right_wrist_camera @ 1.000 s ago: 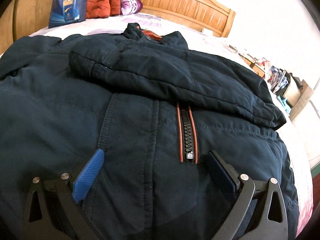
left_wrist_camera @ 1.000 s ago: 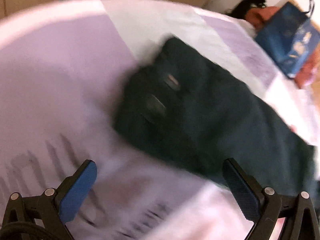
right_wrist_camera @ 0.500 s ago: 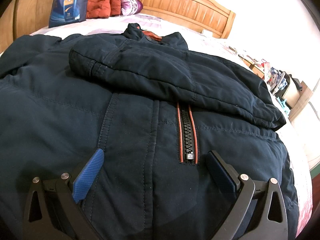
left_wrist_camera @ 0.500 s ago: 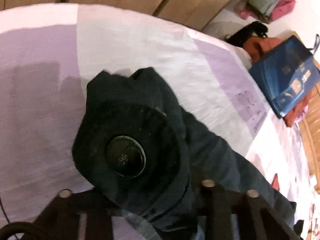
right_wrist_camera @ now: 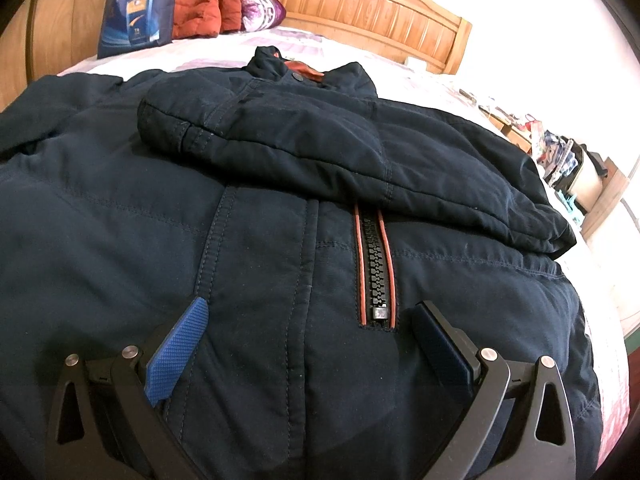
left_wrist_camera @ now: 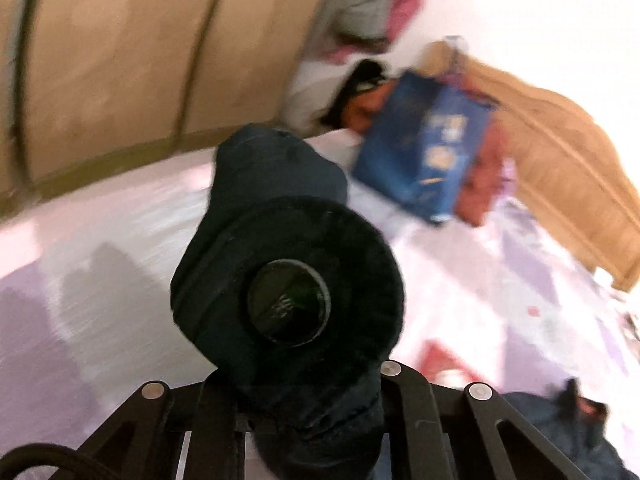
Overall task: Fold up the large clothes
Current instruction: 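Lift the sleeve cuff with the left tool and lay it over the jacket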
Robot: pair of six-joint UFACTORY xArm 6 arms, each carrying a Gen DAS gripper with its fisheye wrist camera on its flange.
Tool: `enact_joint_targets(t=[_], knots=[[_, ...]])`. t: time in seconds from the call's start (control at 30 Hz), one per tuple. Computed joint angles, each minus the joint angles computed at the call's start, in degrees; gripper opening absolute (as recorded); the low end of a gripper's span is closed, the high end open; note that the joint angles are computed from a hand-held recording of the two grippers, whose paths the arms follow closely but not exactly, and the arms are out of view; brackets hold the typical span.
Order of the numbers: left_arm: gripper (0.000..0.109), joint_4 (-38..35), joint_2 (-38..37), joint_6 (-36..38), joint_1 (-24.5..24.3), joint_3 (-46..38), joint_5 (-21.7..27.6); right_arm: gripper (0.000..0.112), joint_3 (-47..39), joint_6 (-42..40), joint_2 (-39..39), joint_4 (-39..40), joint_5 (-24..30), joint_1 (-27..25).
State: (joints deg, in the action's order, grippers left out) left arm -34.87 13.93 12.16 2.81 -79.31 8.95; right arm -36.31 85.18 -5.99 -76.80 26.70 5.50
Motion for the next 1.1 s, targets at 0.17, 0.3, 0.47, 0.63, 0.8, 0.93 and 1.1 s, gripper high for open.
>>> enact_joint_targets(t=[0.17,0.3,0.47,0.63,0.8,0.93,1.1], knots=[[0.014,2.93,1.19,1.47,-8.46,-6.89,3.07,0.103,-0.08,-0.68,0.13,0.62,-1.62,-1.01],[0.014,4.63,4.02,1.42,-15.37,-12.25,7.37,0.103,-0.15,-2.80,0.12,2.84,-3.44,-2.05],[0.014,4.35,8.12,4.06,-24.11,-17.98,10.45,0.103,0.79,-15.40,-1.72,14.96,-7.41,-4.60],[0.013,2.17,15.20,6.08,-32.16,-25.65,13.14,0.103,6.54,-19.48,-10.65,18.01,-8.17,-8.75],[0.013,1.91,21.82,4.60,-37.93,-31.48,16.47,0.103,13.49,-24.89,-20.63,22.81,-7.24,-15.01],[0.013,5.18,26.23,2.05,-41.09,-34.64,19.61,0.103,17.28,-30.75,-25.40,27.38,-7.02,-19.27],[0.023,5.70,28.07,2.79,-42.34,-35.65,22.90,0.103,20.09,-34.43,-27.54,30.95,-7.88,-22.92]])
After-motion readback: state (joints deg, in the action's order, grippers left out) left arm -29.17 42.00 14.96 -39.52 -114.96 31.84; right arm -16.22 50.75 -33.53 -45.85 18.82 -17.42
